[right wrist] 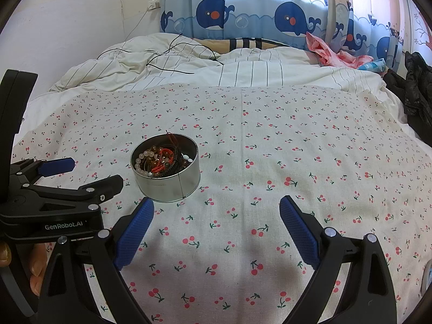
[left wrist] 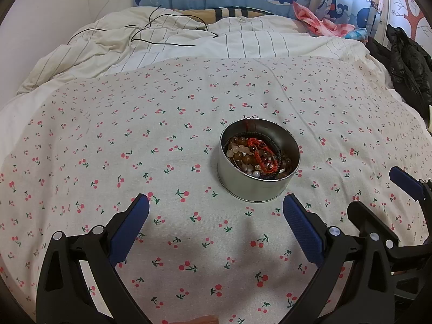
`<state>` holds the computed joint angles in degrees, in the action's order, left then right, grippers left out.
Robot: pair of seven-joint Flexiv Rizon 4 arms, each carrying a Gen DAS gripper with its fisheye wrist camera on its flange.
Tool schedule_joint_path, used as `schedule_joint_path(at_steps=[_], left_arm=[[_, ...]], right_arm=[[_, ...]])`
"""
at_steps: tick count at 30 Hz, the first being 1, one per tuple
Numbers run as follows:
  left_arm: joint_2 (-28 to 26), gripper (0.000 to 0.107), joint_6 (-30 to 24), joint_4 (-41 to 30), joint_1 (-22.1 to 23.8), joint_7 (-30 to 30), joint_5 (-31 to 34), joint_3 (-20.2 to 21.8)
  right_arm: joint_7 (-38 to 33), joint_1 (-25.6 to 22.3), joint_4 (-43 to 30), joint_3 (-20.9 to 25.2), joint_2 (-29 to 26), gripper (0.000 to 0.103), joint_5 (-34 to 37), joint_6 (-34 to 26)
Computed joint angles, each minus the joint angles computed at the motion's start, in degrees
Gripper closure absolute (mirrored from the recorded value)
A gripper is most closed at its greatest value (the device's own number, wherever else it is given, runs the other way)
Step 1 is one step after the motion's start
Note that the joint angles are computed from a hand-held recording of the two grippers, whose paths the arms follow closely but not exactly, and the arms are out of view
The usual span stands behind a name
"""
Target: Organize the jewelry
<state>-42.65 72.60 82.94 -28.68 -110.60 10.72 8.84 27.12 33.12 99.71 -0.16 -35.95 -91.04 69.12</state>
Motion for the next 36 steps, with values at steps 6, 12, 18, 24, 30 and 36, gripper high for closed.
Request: schedule_joint_path(at_steps=[6,12,18,24,30,36], left_arm=[[0.0,0.011,-0.1,0.0,0.1,0.0,0.0,-0.2],[0.0,0.011,-0.1,0.5,0.9,0.5,-1.5,-1.2],[-0.1,0.011,-0.5,0.3,0.7,0.6,-1.2,-0.9],[-0.1,0.011,-0.9,0.1,0.6,0.5,-1.1,-0.9],[-0.1,0.011,-0.7,0.4,1.8,1.9,-2.0,-2.5],[-0.3,0.011,-1.5,1.0,3.3,4.1,-5.2,-4.6]], right_arm=[[0.0,0.0,0.0,0.0,0.0,0.013,0.0,0.0],[0.0,-0.1,0.0,0.0,0.0,0.013,0.0,0.1],[-0.1,-0.1,0.0,0.1,0.0,0.013,0.0,0.1],[-0.2,-0.2,0.0,0.0,0.0,0.013,0.1,0.2],[-0.2,-0.1,0.0,0.0,0.1,0.013,0.1,0.1],[0.5,-0.1,0.1,0.0,-0.2,0.013,0.0,0.3]])
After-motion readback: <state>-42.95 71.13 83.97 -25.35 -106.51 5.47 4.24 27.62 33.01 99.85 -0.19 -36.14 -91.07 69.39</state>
